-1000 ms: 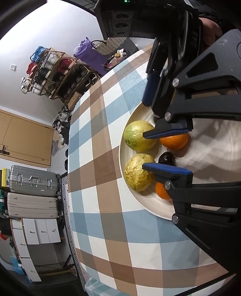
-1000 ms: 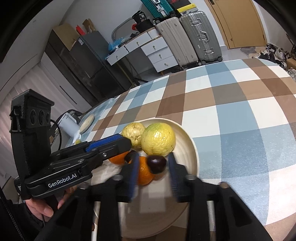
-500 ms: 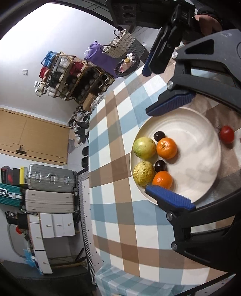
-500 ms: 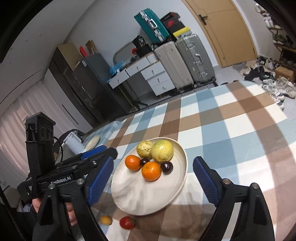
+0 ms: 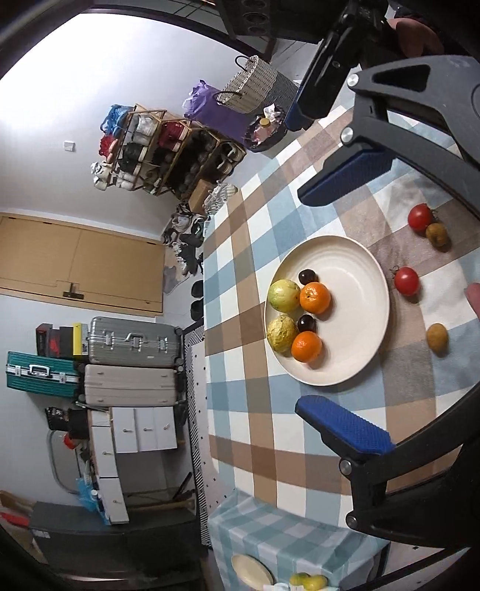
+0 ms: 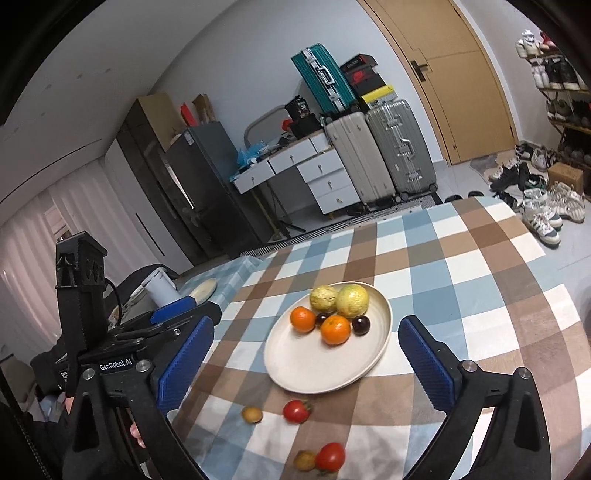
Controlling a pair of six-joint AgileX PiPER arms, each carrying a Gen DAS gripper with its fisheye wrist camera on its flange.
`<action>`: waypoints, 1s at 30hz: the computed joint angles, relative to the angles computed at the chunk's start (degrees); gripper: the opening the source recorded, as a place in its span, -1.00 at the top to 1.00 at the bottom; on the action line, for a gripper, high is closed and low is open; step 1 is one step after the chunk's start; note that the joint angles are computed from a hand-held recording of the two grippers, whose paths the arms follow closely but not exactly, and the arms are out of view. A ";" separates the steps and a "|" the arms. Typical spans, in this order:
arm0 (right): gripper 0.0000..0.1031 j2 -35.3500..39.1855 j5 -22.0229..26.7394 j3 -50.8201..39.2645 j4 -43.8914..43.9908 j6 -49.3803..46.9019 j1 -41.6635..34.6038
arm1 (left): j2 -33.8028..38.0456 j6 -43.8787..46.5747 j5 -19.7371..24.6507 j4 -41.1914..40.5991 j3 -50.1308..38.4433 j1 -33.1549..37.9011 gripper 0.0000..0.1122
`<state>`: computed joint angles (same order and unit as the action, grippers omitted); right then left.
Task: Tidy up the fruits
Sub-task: 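Move both tools toward the red tomato and brown pear-shaped fruit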
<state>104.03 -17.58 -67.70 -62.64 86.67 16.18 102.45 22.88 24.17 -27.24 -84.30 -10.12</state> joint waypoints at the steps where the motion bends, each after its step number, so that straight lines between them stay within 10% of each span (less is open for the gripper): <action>1: -0.99 -1.07 0.33 1.11 1.57 -1.70 0.53 | -1.49 0.09 -0.46 -0.02 1.64 0.10 -0.82; 19: -0.99 -10.05 5.73 13.41 41.44 -42.54 10.44 | -18.36 14.10 -7.28 -15.69 28.03 4.84 -0.82; 30: -0.99 -4.30 3.27 16.23 40.87 -39.53 11.38 | -14.26 34.69 -10.23 -37.76 35.85 5.23 -0.82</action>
<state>99.73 -14.30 -51.47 -21.77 47.15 27.56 88.20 57.58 13.94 -64.99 -48.45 -4.89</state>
